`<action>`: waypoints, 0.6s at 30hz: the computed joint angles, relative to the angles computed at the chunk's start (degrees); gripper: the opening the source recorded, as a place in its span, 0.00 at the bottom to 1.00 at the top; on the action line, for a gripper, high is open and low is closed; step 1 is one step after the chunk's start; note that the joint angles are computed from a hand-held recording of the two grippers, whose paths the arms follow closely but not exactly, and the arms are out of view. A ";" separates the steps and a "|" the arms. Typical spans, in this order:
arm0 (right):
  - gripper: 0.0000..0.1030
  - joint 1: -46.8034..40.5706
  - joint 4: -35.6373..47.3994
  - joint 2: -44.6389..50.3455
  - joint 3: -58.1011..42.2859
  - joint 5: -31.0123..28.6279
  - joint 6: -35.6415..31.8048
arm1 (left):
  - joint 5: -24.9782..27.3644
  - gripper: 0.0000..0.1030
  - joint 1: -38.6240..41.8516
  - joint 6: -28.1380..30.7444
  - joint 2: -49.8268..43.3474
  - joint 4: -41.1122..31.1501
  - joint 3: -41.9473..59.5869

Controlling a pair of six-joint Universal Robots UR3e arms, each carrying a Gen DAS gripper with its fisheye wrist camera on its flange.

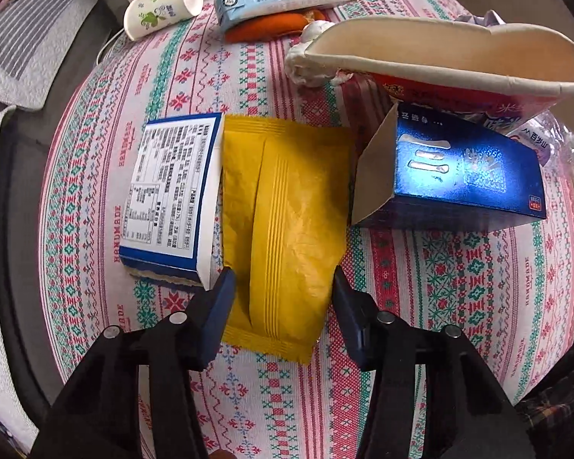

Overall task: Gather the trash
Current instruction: 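Grasp the yellow snack packet with the left gripper while the right gripper grasps the noodle cup, then carry the noodle cup to the white bin and release it with the right gripper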

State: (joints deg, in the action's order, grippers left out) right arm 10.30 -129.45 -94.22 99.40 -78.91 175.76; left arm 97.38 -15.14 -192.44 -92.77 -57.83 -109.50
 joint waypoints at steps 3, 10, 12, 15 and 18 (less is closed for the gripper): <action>0.91 3.71 -4.03 3.52 -1.15 -2.12 -7.01 | -1.19 0.28 0.03 0.51 5.11 -1.37 -1.79; 0.91 8.00 -7.26 9.41 -2.13 -5.50 -16.43 | -4.93 0.27 1.18 3.48 25.20 -11.62 -4.68; 0.88 8.66 -7.23 11.57 -3.13 -5.49 -17.44 | -5.53 0.27 1.80 4.38 27.64 -12.96 -5.53; 0.67 10.64 -5.83 15.71 -6.38 -7.04 -17.17 | -5.43 0.28 2.28 4.72 29.83 -14.06 -5.71; 0.28 10.73 -4.80 17.01 -7.73 -4.87 -13.43 | -5.55 0.28 3.49 4.10 29.22 -11.97 -6.22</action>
